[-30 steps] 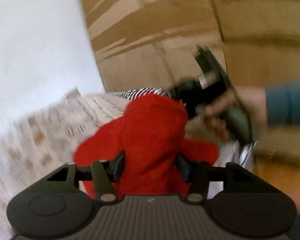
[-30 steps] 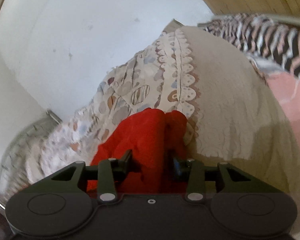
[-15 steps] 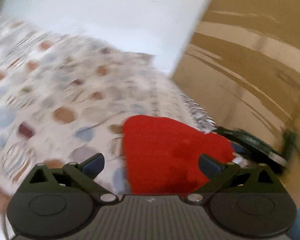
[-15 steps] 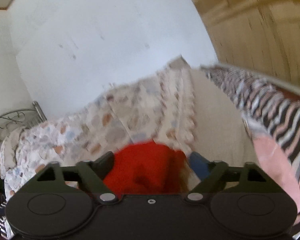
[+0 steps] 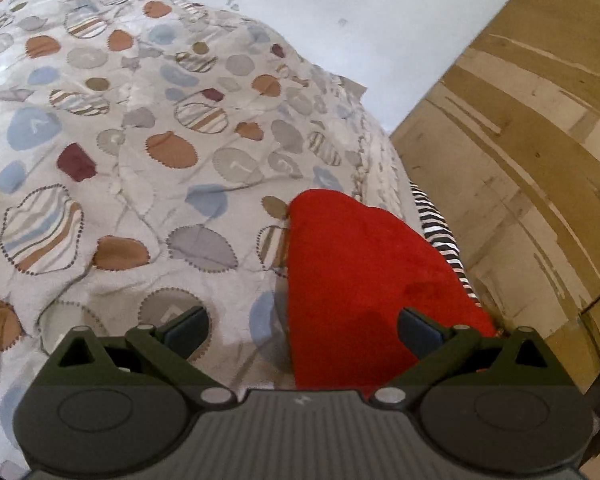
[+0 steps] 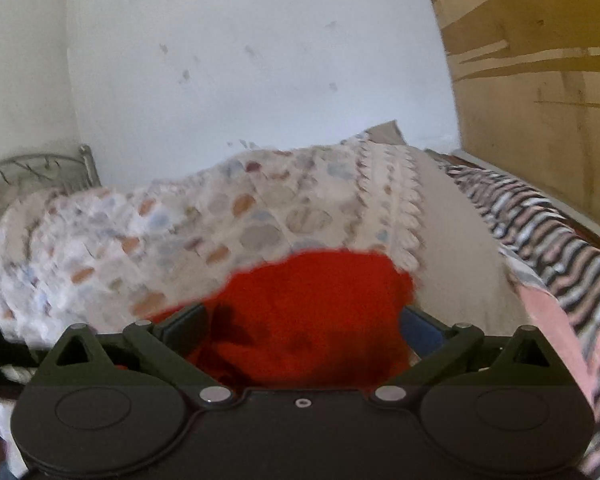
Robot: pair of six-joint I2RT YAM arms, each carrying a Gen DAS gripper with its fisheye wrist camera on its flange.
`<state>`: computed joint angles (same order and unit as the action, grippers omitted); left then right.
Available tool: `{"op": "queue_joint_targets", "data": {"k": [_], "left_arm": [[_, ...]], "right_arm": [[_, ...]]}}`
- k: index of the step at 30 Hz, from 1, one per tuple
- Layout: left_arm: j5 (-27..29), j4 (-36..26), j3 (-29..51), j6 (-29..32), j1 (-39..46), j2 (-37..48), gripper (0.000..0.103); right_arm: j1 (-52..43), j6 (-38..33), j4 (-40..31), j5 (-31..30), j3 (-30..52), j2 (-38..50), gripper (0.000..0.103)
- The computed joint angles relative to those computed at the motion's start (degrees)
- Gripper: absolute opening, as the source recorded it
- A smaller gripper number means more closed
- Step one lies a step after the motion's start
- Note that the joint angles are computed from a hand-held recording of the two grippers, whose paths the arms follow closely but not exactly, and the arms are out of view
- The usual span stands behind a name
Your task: Fold small clothes
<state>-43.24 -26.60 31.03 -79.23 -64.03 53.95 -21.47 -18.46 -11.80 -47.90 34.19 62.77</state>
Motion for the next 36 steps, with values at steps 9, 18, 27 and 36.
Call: {"op": "queue_joint_targets", "data": {"k": [9, 18, 27, 36], "left_arm": [[3.51, 11.38, -1.09, 8.72, 1.32, 5.83, 0.102], [1.65, 18.3, -5.27, 10.98, -1.03, 8.41, 0.103], [-2.62, 16.96, -3.68, 10.38, -4.15, 11.44, 0.103], [-3.1, 16.05, -3.39, 10.15, -4.6, 11.43, 0.103]], "right_arm": [[-11.91, -5.91, 8.78, -6.16, -11.56, 1.37, 0.102], [-16.07, -6.61, 12.6, -9.76, -13.42, 9.15, 0.102], [-18.27, -5.77, 11.73, -10.82, -13.41, 11.87, 0.102], [-18.81, -6.52, 8.58, -9.99, -13.28, 9.79, 0.102]]}}
